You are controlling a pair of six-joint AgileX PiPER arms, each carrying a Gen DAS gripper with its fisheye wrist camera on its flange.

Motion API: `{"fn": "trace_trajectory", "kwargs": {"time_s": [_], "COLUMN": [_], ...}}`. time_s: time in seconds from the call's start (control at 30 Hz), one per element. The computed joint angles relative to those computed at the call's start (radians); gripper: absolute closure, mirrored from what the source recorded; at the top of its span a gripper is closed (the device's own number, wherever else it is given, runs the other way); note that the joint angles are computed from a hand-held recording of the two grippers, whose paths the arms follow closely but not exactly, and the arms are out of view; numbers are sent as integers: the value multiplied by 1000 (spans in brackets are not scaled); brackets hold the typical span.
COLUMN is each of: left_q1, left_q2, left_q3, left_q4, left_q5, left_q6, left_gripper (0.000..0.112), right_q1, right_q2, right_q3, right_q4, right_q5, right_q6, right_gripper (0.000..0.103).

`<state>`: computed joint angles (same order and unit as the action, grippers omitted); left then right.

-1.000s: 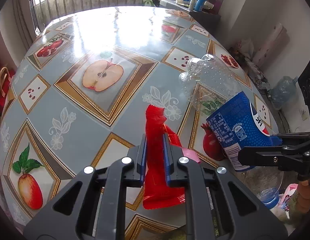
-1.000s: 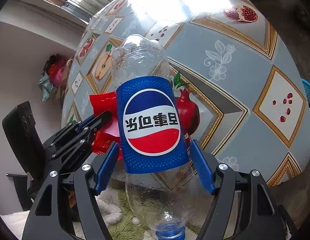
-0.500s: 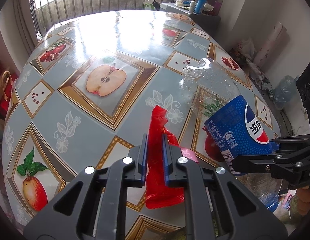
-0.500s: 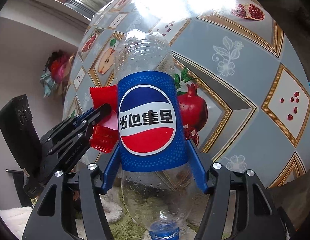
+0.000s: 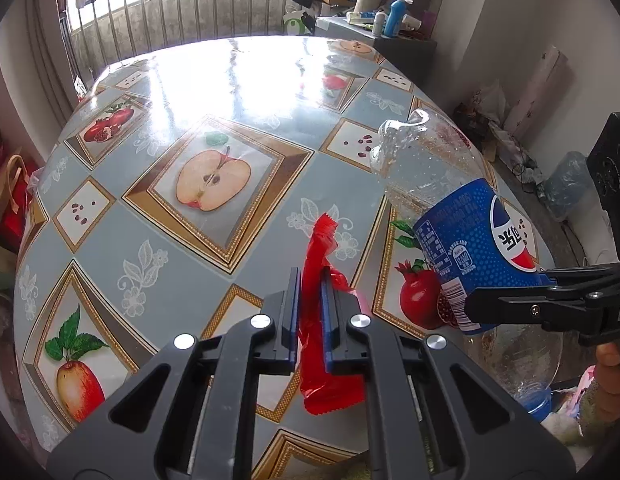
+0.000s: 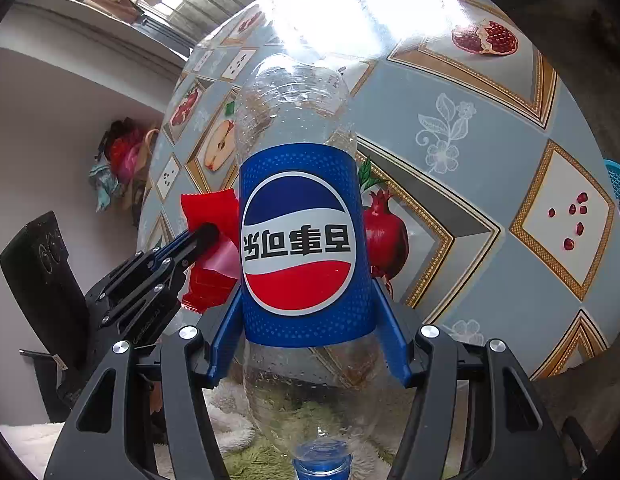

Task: Collect trash
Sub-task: 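Carry the red wrapper and Pepsi bottle to the blue wastebasket and release both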

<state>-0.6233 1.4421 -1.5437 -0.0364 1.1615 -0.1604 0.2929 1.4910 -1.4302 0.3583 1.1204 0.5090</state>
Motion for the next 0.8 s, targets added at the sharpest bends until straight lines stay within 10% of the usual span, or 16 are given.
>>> {"fn": "trace_trajectory", "kwargs": {"time_s": [0.8], "left_q1": [-80], "left_q2": [78], "left_q3": [-246], "left_q4": [-8], "left_q5": [55], "left_q6": [31], "left_gripper": [107], "right_q1": [-133], "right_q2": [-184], "right_q3": [126], "right_q4": [61], "right_q5": [-53], "right_q6": [-41], "right_gripper": [44]}}
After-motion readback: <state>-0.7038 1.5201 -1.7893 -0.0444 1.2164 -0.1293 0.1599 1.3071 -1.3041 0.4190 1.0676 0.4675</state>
